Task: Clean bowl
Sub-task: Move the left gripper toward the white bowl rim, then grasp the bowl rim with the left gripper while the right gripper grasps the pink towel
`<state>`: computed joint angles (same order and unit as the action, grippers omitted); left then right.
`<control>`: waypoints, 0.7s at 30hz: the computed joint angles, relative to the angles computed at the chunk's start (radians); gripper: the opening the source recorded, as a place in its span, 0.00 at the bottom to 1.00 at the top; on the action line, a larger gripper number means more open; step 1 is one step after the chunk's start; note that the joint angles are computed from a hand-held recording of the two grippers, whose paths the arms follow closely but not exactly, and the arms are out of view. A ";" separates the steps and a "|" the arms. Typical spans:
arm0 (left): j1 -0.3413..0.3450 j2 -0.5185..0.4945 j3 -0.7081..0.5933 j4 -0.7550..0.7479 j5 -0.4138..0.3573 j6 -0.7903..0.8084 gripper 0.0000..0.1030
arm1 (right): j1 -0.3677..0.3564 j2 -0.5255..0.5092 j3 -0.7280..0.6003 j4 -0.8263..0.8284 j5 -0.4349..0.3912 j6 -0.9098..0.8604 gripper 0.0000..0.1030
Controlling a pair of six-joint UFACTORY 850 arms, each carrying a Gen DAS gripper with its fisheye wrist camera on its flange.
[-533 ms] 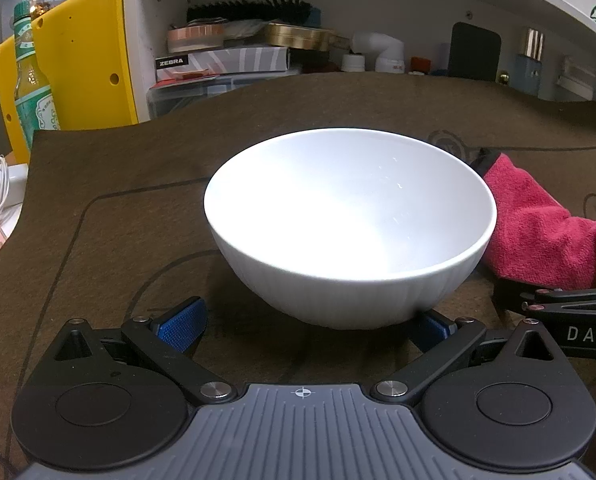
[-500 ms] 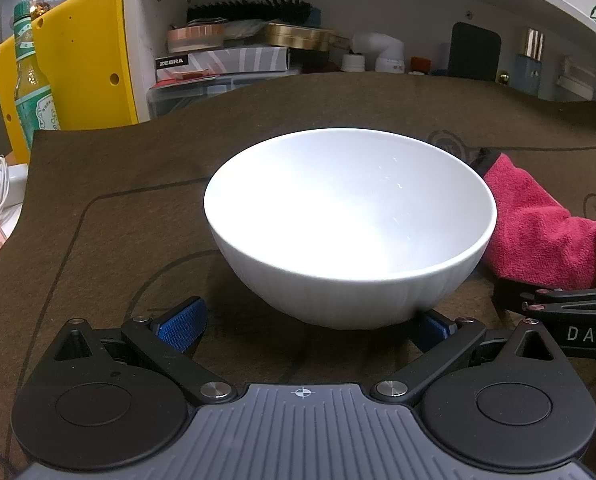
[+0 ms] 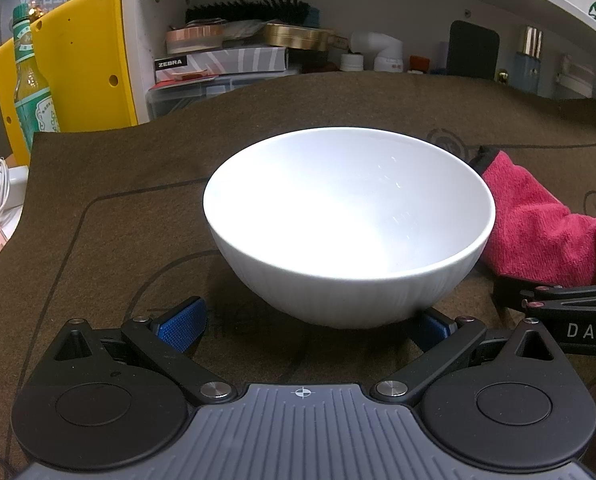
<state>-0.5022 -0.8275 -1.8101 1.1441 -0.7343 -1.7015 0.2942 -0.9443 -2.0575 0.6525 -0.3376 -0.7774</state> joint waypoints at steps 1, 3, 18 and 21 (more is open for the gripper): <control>-0.001 0.009 0.010 -0.011 0.011 0.013 1.00 | 0.000 0.000 -0.001 -0.001 0.000 0.000 1.00; 0.001 0.032 0.039 -0.047 0.036 0.040 1.00 | -0.001 -0.001 -0.002 -0.002 -0.001 0.001 1.00; 0.072 0.241 0.287 -0.033 0.325 -0.206 1.00 | -0.015 -0.013 -0.018 0.073 -0.037 -0.096 1.00; 0.092 0.192 0.211 -0.179 0.342 -0.051 1.00 | -0.044 -0.028 -0.042 0.255 -0.155 -0.293 1.00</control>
